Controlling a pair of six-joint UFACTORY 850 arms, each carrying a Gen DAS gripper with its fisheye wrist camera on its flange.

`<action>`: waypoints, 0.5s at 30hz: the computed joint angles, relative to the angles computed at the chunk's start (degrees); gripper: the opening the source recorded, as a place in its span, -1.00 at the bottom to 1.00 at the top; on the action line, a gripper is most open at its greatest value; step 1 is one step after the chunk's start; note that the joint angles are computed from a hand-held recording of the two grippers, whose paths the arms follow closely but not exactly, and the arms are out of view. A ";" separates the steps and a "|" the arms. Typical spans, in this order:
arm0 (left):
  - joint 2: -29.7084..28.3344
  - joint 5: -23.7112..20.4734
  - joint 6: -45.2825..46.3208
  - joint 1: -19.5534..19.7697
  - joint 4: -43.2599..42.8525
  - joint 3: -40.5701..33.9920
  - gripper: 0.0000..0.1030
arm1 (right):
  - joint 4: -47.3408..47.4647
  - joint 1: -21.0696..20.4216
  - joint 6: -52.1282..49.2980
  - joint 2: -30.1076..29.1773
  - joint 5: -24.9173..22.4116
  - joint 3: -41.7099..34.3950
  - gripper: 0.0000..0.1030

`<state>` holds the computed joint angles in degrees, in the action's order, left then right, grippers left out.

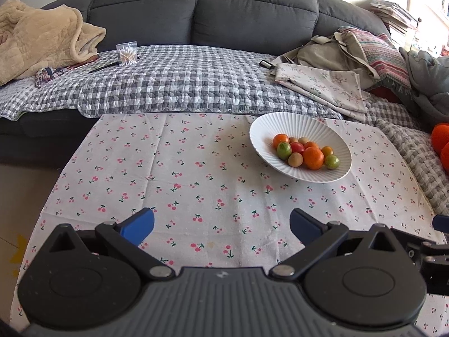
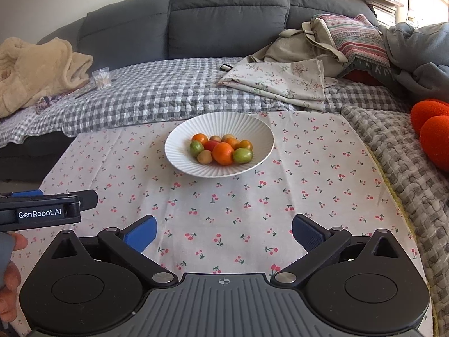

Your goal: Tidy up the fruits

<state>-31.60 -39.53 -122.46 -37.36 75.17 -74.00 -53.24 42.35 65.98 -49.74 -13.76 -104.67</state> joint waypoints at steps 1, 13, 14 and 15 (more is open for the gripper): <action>-0.03 -0.07 0.28 0.00 -0.11 -0.07 0.98 | 0.29 -0.01 -0.25 -0.07 -0.03 -0.08 1.00; -0.77 -0.05 2.10 -0.19 -0.53 -0.96 0.98 | -1.58 -0.13 1.67 -0.09 -0.58 -0.11 1.00; -0.71 0.08 1.87 -0.16 -0.38 -0.88 0.99 | -1.75 -0.07 1.71 -0.07 -0.66 -0.06 1.00; -0.63 0.23 1.42 -0.16 -0.16 -0.72 0.99 | -2.06 -0.02 1.91 -0.07 -0.75 -0.07 1.00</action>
<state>-32.23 -39.30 -121.05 -37.51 75.01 -74.72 -55.29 42.33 67.89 -49.82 -14.51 -104.74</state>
